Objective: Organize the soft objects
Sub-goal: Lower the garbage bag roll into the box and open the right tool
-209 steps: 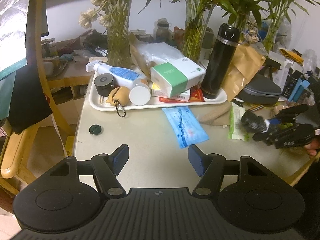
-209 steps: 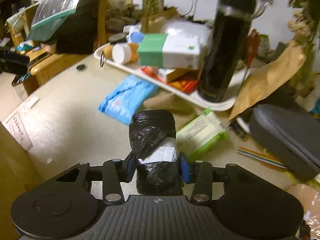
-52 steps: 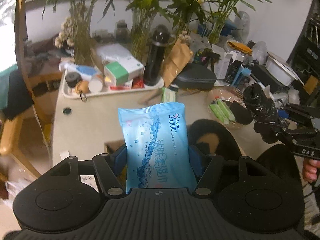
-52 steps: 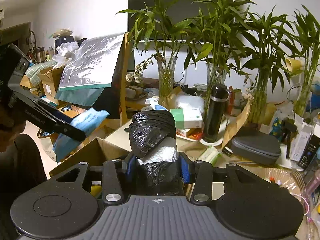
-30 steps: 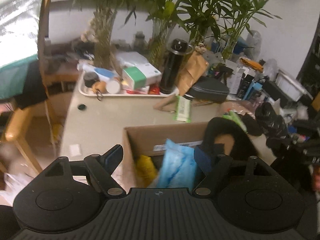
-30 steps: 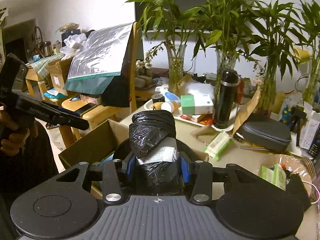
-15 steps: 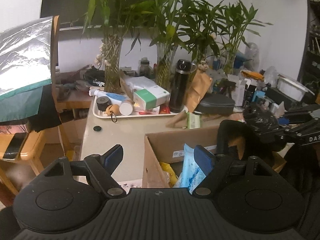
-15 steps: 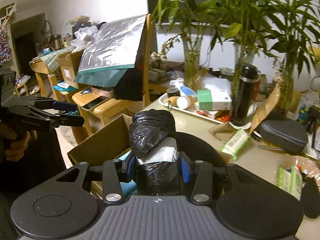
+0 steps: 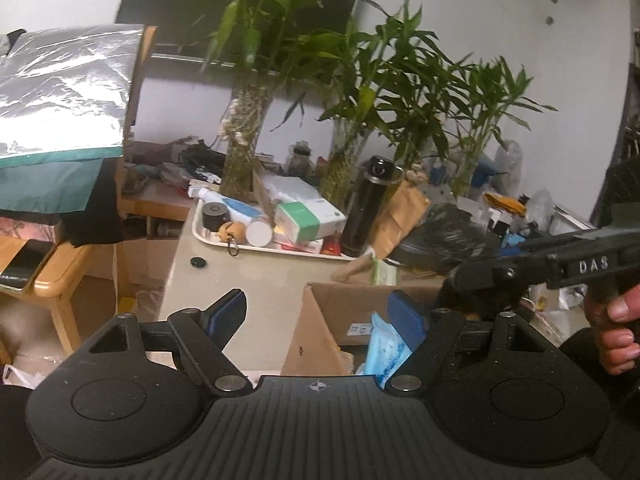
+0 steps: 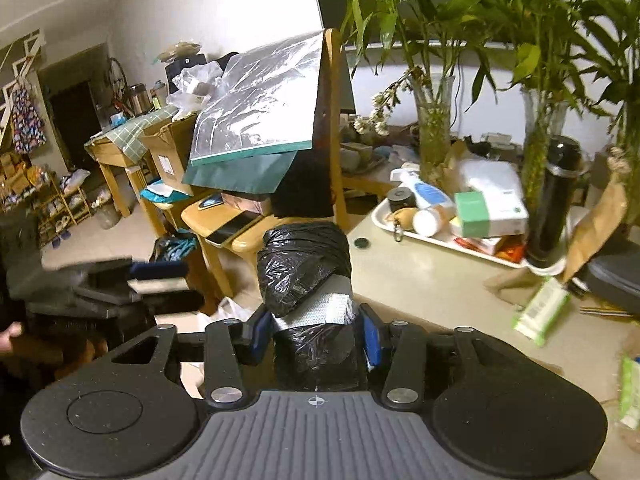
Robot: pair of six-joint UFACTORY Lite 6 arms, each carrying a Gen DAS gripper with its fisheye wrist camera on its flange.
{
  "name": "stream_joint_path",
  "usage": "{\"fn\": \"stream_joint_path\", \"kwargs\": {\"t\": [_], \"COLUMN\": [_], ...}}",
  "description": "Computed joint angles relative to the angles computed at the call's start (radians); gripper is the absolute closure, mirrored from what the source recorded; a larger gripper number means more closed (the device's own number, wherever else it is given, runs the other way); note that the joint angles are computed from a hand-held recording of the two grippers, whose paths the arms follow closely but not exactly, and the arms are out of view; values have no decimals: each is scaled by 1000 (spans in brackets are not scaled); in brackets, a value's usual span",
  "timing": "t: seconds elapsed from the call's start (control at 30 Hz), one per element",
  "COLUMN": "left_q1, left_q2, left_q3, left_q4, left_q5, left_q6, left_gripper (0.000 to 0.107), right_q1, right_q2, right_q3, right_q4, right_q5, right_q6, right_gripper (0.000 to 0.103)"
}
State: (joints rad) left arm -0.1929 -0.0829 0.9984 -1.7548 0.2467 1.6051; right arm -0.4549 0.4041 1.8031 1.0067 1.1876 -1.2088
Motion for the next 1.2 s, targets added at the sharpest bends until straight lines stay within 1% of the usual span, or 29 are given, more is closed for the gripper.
{"fn": "stream_joint_path", "kwargs": {"t": [0.03, 0.07, 0.17, 0.23, 0.33, 0.47, 0.53, 0.63, 0.7, 0.8, 1.03, 1.2], "left_q1": [0, 0, -2, -2, -5, -3, -17, -35, -53, -77, -109, -118], "left_q2": [-2, -6, -10, -8, -7, -3, 16, 36, 54, 73, 99, 121], "left_q3": [-1, -3, -6, -4, -1, 5, 28, 50, 72, 91, 118, 149], "left_q4": [4, 9, 38, 87, 153, 216, 336, 464, 614, 778, 938, 1039], "left_q5": [-6, -12, -30, -45, -71, -77, -89, -90, -93, -93, -85, -66], "left_q6": [-7, -12, -27, -69, -135, -201, -320, -436, -569, -708, -843, -944], "left_gripper": [29, 29, 29, 29, 29, 29, 29, 29, 29, 29, 29, 29], "right_q1": [14, 25, 42, 36, 8, -59, -101, -160, -191, -230, -285, -281], "right_q2": [9, 8, -2, -24, -56, -85, -86, -85, -69, -57, -61, -89], "right_q3": [16, 12, -7, -47, -103, -151, -162, -178, -169, -175, -224, -271], "right_q4": [-2, 4, -3, -7, -12, -15, -6, 14, 10, 10, 24, 7], "right_q5": [-8, -29, -66, -91, -120, -145, -154, -171, -180, -197, -206, -257], "right_q6": [19, 19, -3, -32, -89, -147, -170, -207, -209, -206, -234, -266], "right_gripper": [20, 16, 12, 5, 0, 0, 0, 0, 0, 0, 0, 0]}}
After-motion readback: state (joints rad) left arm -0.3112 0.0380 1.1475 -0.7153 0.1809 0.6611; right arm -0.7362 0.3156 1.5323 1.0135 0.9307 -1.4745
